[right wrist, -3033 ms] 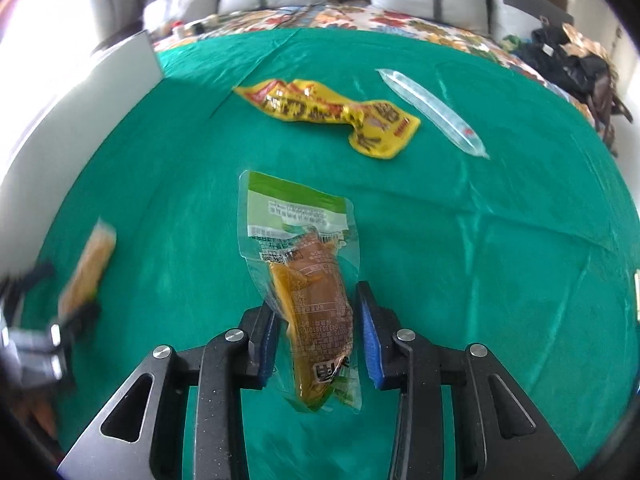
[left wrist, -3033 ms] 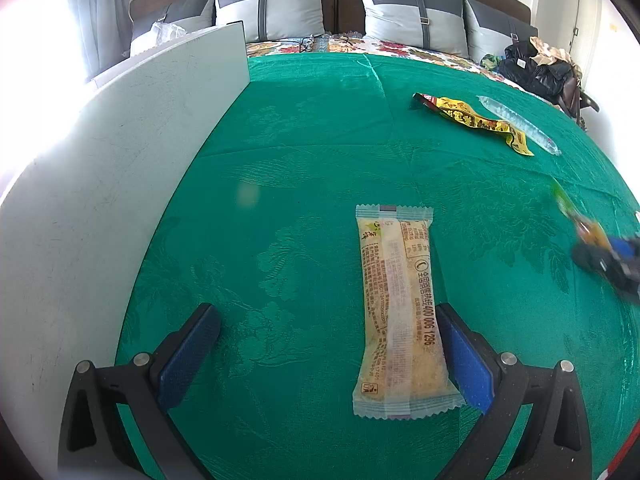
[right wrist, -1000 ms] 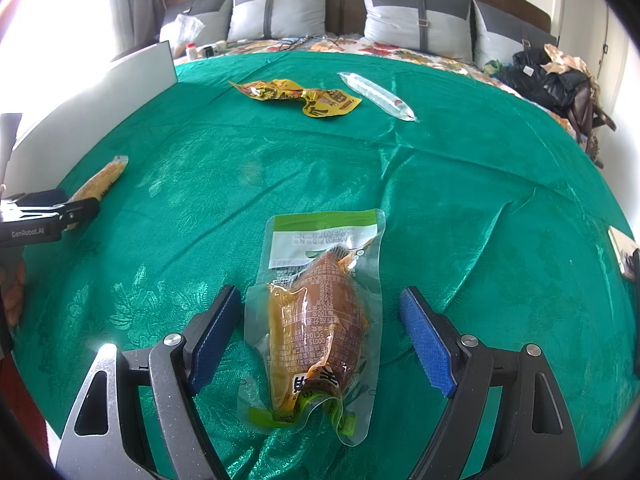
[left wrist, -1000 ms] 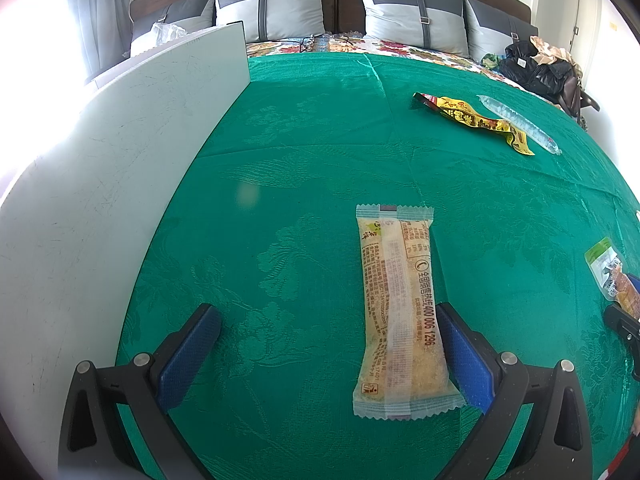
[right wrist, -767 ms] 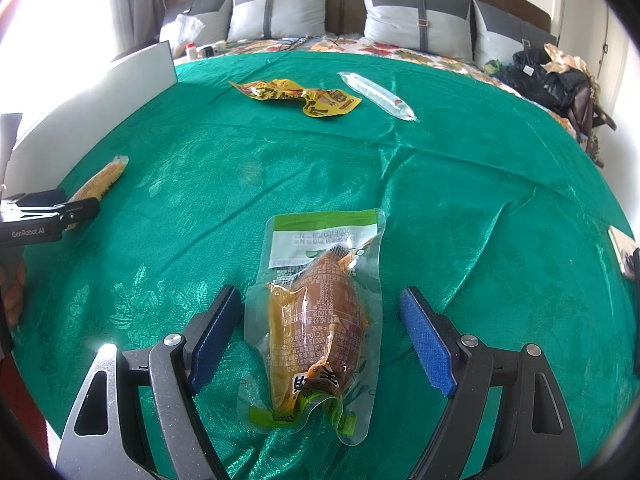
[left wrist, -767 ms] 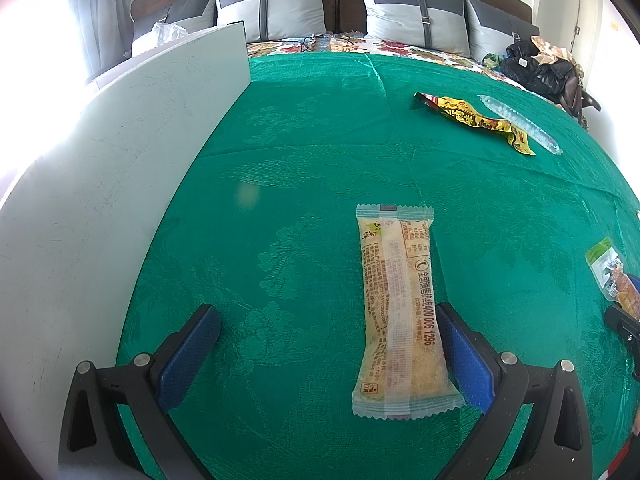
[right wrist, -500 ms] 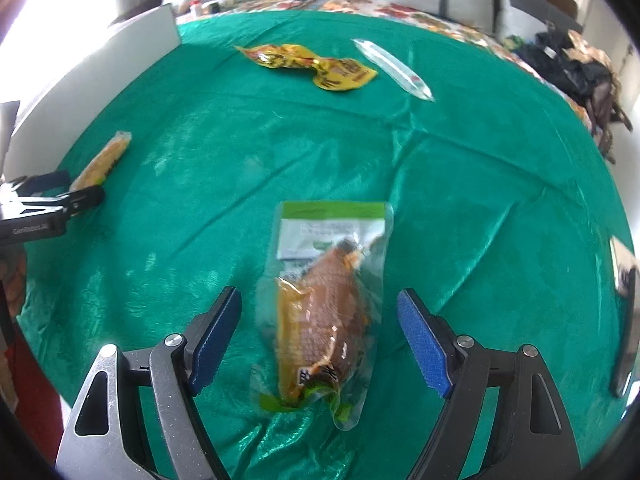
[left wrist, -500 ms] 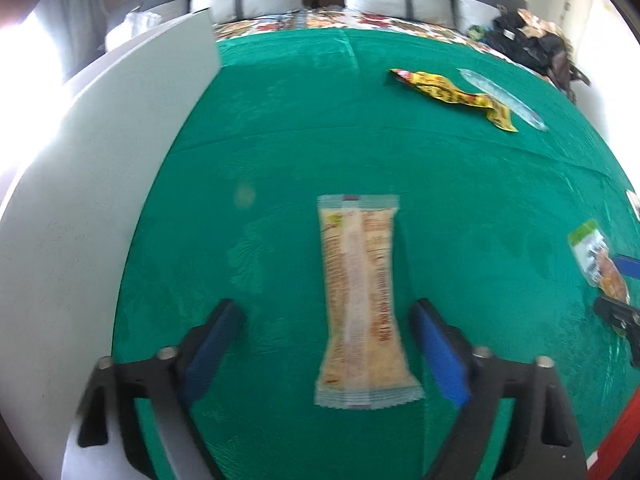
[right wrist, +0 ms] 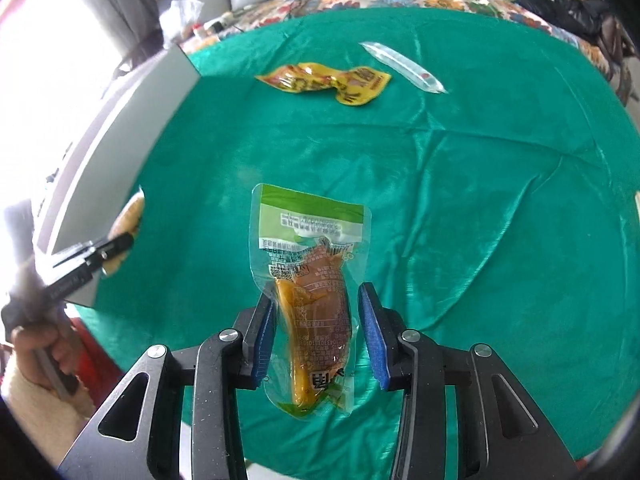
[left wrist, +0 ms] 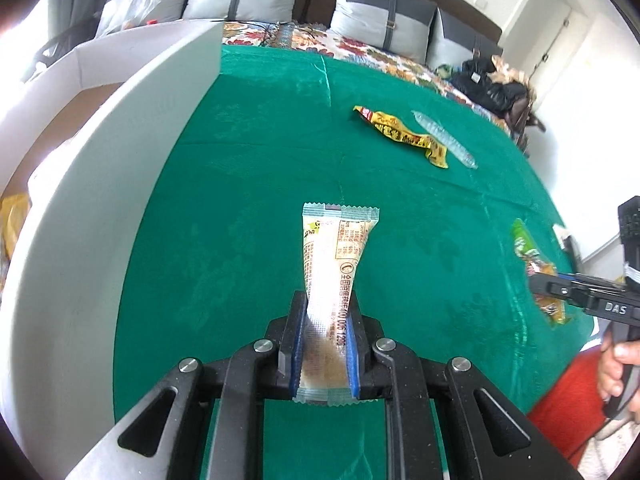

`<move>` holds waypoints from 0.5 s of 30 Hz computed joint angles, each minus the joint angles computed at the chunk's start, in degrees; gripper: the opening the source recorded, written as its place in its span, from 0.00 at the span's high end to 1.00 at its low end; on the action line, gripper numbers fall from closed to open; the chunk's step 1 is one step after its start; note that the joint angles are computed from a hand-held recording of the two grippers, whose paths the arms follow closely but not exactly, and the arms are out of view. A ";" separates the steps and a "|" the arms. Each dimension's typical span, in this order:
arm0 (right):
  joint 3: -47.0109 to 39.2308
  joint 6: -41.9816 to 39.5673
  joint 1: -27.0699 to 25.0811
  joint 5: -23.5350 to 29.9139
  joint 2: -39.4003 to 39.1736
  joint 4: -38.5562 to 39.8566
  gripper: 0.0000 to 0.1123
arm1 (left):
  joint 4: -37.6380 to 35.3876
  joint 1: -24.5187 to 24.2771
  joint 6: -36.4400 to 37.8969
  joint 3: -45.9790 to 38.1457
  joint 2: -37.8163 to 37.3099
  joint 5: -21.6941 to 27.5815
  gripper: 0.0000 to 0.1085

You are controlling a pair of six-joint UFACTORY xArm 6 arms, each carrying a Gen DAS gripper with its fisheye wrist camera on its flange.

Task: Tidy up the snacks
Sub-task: 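Carry both snacks over the white box and open both tools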

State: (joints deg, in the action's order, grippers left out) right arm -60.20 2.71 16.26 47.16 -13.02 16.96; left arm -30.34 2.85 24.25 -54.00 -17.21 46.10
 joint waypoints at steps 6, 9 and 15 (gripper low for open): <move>-3.90 1.40 6.26 -0.25 2.71 3.63 0.63 | -7.89 8.87 3.35 2.33 -7.37 7.75 0.85; -9.53 0.62 10.66 -1.38 6.09 7.84 0.63 | -11.52 15.19 4.52 0.37 -8.82 10.67 0.85; -30.33 -1.68 21.12 -3.50 19.56 13.42 0.63 | -7.86 25.88 4.46 -6.89 -4.91 7.53 0.85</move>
State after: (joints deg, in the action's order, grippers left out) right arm -90.53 1.03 37.38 43.65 6.55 30.37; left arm -38.20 28.73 28.71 -60.89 -22.12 53.63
